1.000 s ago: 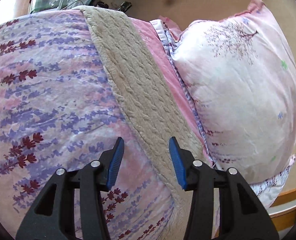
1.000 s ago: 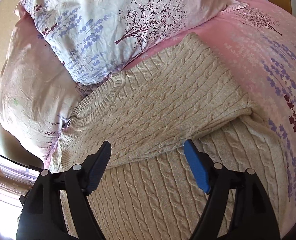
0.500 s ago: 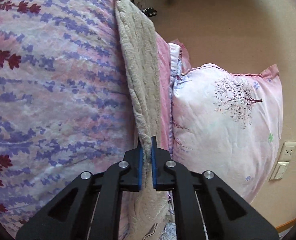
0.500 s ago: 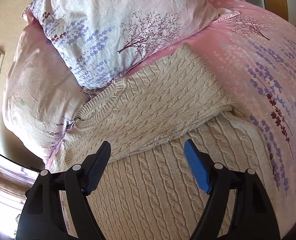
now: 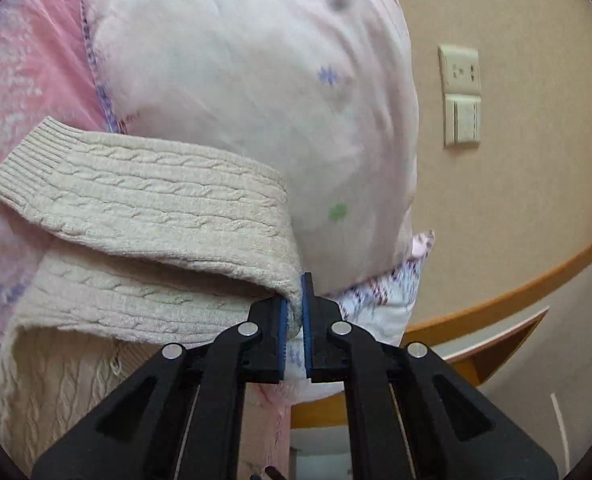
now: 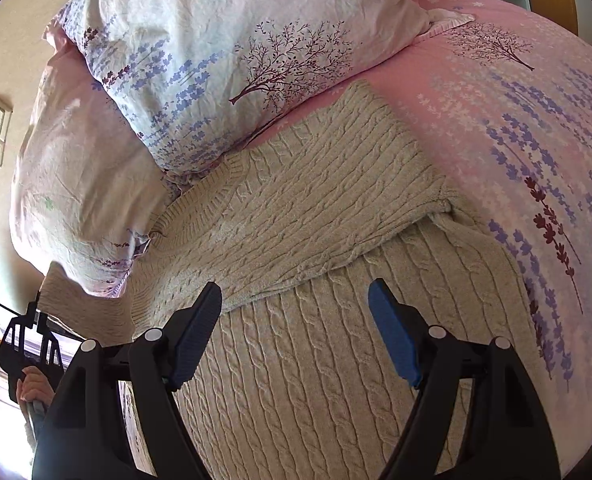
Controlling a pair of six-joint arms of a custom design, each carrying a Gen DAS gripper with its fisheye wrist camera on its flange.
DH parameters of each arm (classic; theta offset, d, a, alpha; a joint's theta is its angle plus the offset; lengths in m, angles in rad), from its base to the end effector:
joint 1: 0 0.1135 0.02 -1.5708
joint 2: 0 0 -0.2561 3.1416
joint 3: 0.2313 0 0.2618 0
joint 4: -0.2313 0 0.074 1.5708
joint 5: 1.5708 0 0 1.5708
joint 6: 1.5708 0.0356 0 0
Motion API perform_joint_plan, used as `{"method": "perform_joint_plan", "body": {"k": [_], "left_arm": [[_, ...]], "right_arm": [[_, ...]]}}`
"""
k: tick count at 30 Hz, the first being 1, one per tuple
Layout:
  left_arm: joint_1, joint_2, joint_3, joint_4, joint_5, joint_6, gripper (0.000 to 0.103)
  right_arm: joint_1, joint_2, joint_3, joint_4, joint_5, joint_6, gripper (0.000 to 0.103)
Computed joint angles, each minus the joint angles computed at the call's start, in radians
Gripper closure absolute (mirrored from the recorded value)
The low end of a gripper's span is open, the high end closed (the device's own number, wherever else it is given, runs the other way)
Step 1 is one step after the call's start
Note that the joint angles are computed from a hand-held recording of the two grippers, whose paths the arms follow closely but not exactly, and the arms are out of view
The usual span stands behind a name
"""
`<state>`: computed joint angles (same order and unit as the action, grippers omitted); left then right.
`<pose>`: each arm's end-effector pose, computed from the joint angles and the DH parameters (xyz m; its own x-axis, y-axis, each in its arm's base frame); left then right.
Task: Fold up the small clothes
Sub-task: 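Grasp the sleeve cuff with the left tool and fold it across, then open the left tool to release the folded sleeve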
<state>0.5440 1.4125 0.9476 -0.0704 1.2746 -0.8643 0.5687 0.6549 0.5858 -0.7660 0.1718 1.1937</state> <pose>0.2802 0.1297 0.2627 -0.7039 -0.6852 -0.1873 0.0269 0.2377 -0.9710 0.1284 0.0748 0.2309 -0.6335 0.6823 -0.3649 0.4210 0.6996 0.5773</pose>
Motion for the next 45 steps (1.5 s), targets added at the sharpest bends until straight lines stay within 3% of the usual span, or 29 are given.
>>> {"method": "perform_joint_plan", "body": {"k": [2,6,9,12,15,20,24,29,31,33,36,38,41,42,45], "left_arm": [[-0.104,-0.053,-0.054,-0.125,-0.079,0.134,0.097],[-0.276,-0.058,-0.134,-0.276,-0.278,0.281,0.097],[-0.301,-0.036,-0.161,-0.304,-0.313,0.294,0.093],[-0.255,-0.027,-0.155,-0.284,-0.305,0.239,0.064],[-0.171,0.015,-0.112,-0.274,-0.298,0.208,0.06],[-0.063,0.127,-0.044,-0.197,-0.32,0.079,0.065],[-0.054,0.163,-0.048,-0.028,-0.275,-0.099,0.094],[-0.178,0.098,-0.027,0.087,-0.257,-0.104,0.096],[-0.266,0.061,0.007,0.044,-0.263,0.01,0.096],[-0.382,0.028,0.059,-0.076,-0.301,0.205,0.096],[-0.618,0.009,0.142,-0.347,-0.459,0.602,0.096],[-0.793,0.03,0.162,-0.484,-0.615,0.797,0.094],[-0.96,0.068,0.147,-0.571,-0.805,0.934,0.085],[-0.967,0.057,0.125,-0.575,-0.807,0.941,0.085],[-0.865,-0.027,0.046,-0.592,-0.697,0.965,0.069]], "right_arm": [[-0.006,-0.031,-0.012,-0.019,-0.002,0.007,0.026],[-0.026,-0.082,-0.023,-0.065,-0.008,0.01,0.026],[-0.042,-0.124,-0.03,-0.108,-0.007,0.011,0.026],[-0.076,-0.161,-0.042,-0.134,-0.025,0.006,0.026],[-0.093,-0.162,-0.049,-0.129,-0.042,-0.004,0.026],[-0.076,-0.13,-0.047,-0.092,-0.046,-0.026,0.026],[-0.074,-0.136,-0.05,-0.099,-0.048,-0.048,0.026],[-0.141,-0.201,-0.067,-0.138,-0.086,-0.07,0.026],[-0.163,-0.227,-0.069,-0.156,-0.093,-0.079,0.026],[-0.183,-0.252,-0.07,-0.172,-0.098,-0.09,0.026],[-0.213,-0.28,-0.071,-0.195,-0.107,-0.11,0.026],[-0.244,-0.297,-0.075,-0.205,-0.127,-0.126,0.026],[-0.278,-0.324,-0.07,-0.214,-0.142,-0.15,0.026],[-0.282,-0.328,-0.063,-0.208,-0.142,-0.164,0.026],[-0.324,-0.307,-0.051,-0.149,-0.189,-0.232,0.029]]}}
